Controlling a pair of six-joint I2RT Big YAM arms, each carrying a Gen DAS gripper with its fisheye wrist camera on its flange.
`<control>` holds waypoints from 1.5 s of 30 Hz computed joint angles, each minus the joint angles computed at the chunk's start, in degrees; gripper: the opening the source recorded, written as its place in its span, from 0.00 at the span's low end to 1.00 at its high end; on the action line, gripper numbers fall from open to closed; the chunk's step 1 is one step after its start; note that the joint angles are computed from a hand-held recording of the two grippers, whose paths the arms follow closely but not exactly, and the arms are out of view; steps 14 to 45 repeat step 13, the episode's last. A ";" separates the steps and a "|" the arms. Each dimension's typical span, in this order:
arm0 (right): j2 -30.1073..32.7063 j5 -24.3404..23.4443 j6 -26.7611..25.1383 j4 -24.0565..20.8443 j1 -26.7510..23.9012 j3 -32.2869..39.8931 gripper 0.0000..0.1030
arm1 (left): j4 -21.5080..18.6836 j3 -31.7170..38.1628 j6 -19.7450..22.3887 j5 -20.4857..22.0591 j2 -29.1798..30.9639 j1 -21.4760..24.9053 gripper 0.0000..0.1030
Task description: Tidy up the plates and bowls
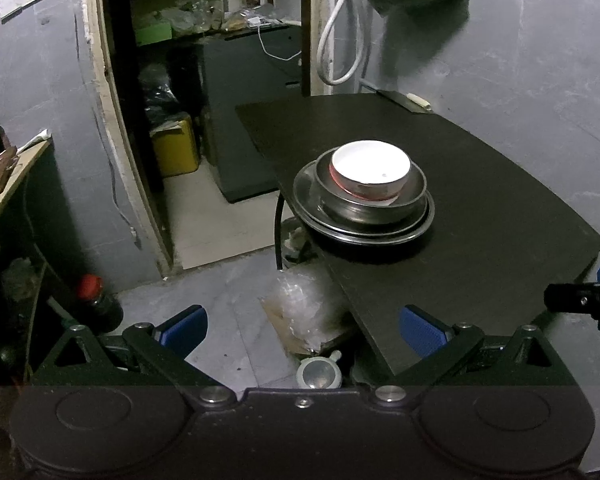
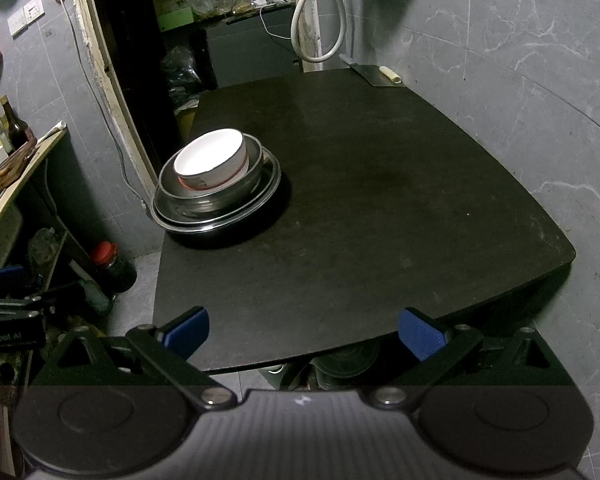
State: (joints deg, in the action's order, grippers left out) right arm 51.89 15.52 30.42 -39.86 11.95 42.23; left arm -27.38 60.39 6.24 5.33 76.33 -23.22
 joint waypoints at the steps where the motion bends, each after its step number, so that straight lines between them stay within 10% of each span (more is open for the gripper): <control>1: 0.03 0.00 0.01 -0.02 0.00 0.03 1.00 | -0.10 0.07 0.12 0.10 0.03 0.03 0.99; 45: 0.43 0.29 0.56 0.12 0.36 -0.12 1.00 | -0.39 0.41 0.57 0.83 0.24 0.36 0.99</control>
